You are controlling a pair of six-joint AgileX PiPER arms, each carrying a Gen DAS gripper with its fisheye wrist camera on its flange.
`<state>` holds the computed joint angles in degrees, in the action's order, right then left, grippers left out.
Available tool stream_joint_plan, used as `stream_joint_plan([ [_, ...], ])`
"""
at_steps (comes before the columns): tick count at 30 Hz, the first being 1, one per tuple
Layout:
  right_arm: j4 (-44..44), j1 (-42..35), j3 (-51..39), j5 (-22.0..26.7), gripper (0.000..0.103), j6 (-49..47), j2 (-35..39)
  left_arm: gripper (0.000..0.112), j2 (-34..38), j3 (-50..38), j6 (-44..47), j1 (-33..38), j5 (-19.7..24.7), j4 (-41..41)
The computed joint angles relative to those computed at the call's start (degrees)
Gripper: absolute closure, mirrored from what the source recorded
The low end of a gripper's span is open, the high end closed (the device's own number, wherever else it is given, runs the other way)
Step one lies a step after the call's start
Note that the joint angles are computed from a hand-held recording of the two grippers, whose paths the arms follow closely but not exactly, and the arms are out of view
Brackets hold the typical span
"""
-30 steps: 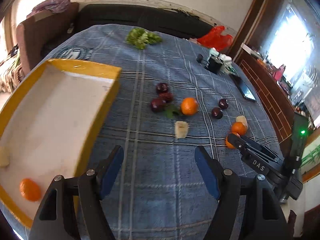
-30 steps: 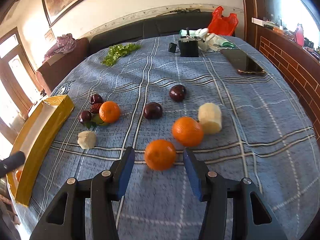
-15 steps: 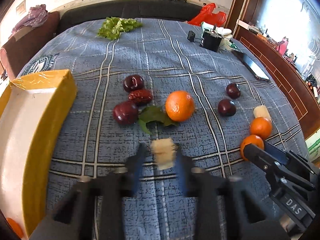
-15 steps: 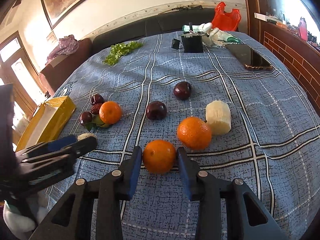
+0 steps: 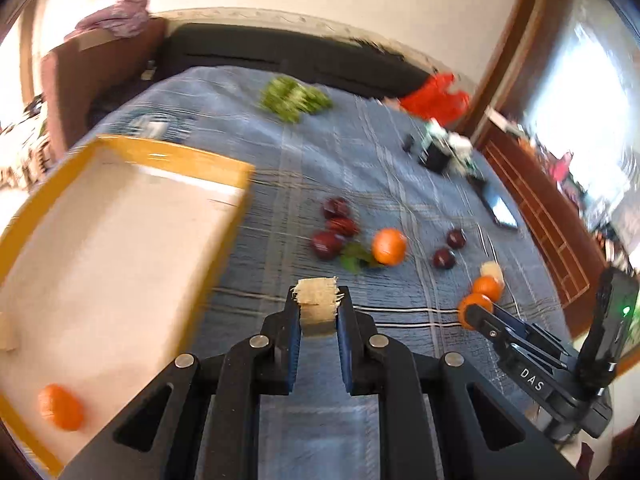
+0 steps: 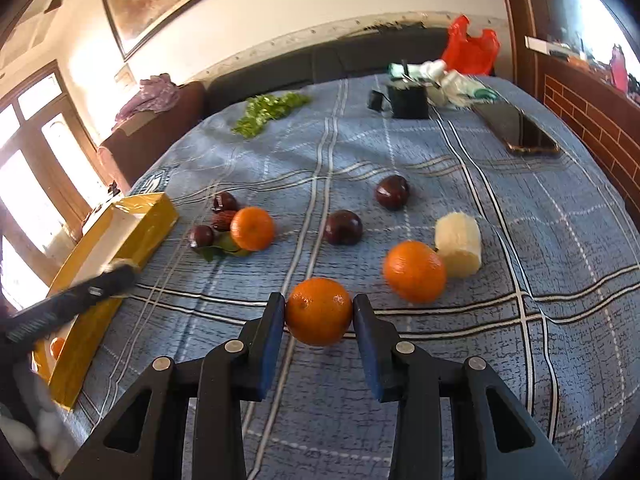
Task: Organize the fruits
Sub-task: 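Move both over the tray and release the chunk and orange inside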
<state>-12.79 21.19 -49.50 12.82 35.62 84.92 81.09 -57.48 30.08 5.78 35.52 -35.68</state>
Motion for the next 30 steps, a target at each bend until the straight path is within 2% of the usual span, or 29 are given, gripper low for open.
stream_joint_plan([
  [2,-5.13,2.4,-0.22,1.29,0.065,5.51,-1.37,0.097,-2.5,0.42,3.0,5.59,2.35,-1.44],
  [5,-6.14,8.32,-3.05,4.39,0.065,6.74,-2.31,0.097,-4.74,0.0,7.99,15.62,5.71,-3.59],
  [9,-1.49,15.41,-11.85,8.22,0.064,1.6,1.25,0.097,-3.21,-2.86,11.16,25.65,7.43,-2.09],
  [15,18.37,22.51,-35.46,17.09,0.064,-18.11,17.07,0.096,4.5,-8.11,12.97,31.6,8.12,-0.12],
  [21,19.13,26.66,-61.49,31.46,0.064,-18.68,37.09,0.096,13.18,-13.61,10.27,33.51,10.25,1.15],
  [23,17.55,27.73,-67.88,34.66,0.064,-17.39,41.72,0.093,14.25,-14.11,11.33,34.35,11.3,-0.33],
  [25,16.53,28.53,-72.23,36.8,0.063,-16.71,44.69,0.076,14.18,-13.53,13.07,35.32,11.94,-2.38],
  [26,16.42,28.79,-73.37,37.09,0.063,-16.52,45.46,0.072,13.85,-13.12,13.93,35.89,12.07,-3.27],
  [30,16.13,28.6,-70.92,35.84,0.062,-16.78,42.75,0.06,12.24,-11.73,16.89,38.45,13.44,-7.3],
])
